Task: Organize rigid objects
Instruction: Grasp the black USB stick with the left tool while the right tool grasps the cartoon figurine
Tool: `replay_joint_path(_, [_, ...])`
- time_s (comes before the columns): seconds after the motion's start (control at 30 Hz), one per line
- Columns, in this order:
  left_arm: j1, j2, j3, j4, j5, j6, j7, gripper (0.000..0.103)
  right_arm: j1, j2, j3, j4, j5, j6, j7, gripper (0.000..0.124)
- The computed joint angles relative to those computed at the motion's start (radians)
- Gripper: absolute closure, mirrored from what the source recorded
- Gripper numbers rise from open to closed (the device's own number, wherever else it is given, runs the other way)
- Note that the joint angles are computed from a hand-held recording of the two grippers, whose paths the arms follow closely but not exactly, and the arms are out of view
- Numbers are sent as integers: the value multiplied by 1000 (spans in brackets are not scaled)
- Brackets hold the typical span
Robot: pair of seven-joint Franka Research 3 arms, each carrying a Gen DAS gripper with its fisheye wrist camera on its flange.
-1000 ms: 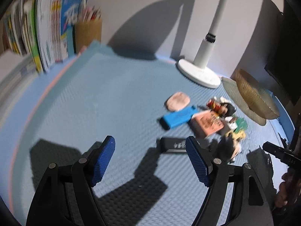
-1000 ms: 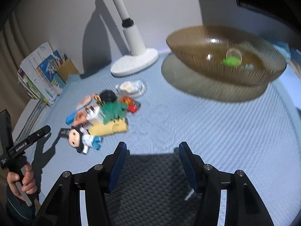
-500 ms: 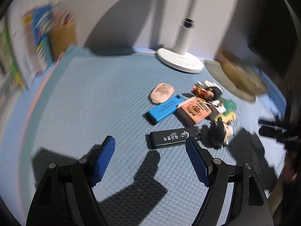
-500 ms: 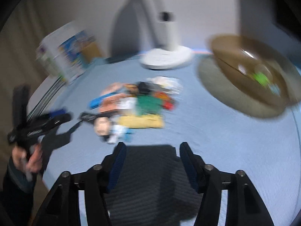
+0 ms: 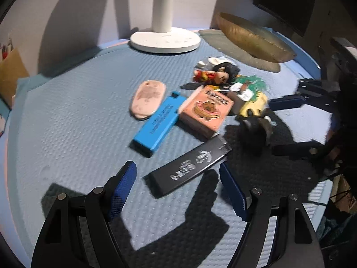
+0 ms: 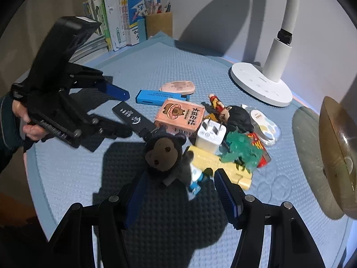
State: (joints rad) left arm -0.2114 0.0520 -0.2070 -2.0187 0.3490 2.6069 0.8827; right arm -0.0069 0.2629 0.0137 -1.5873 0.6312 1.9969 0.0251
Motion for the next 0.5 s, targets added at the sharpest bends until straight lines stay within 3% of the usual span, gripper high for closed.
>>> replay_joint_path(0.1, [-10,9,-12,10,-16,-3,36,33,11,-2,7,-19,3,34,-13,65])
replay_joint_path(0.23, [-31,-4,-29,-5,-45,-8,107,34,22,-33,15,-80,21,79,-64,78])
replay_joint_path(0.33, [-43,9,-26,13,-2,-29,78,34,27,-63,12,-131,46,121,-104,82])
replay_joint_path(0.43, [-44,30,-15,36,39,-20,22,34,23,-55,0,-107,48,77,-58,94])
replay_joint_path(0.47, [-45,36,-11,42,55,-18,4,36,18,-48,-5,-89,50,47,-32,97])
replay_joint_path(0.5, [-48,44,-9,52,77,-22,-18,47,6,-32,-12,-53,53,-9,7,107])
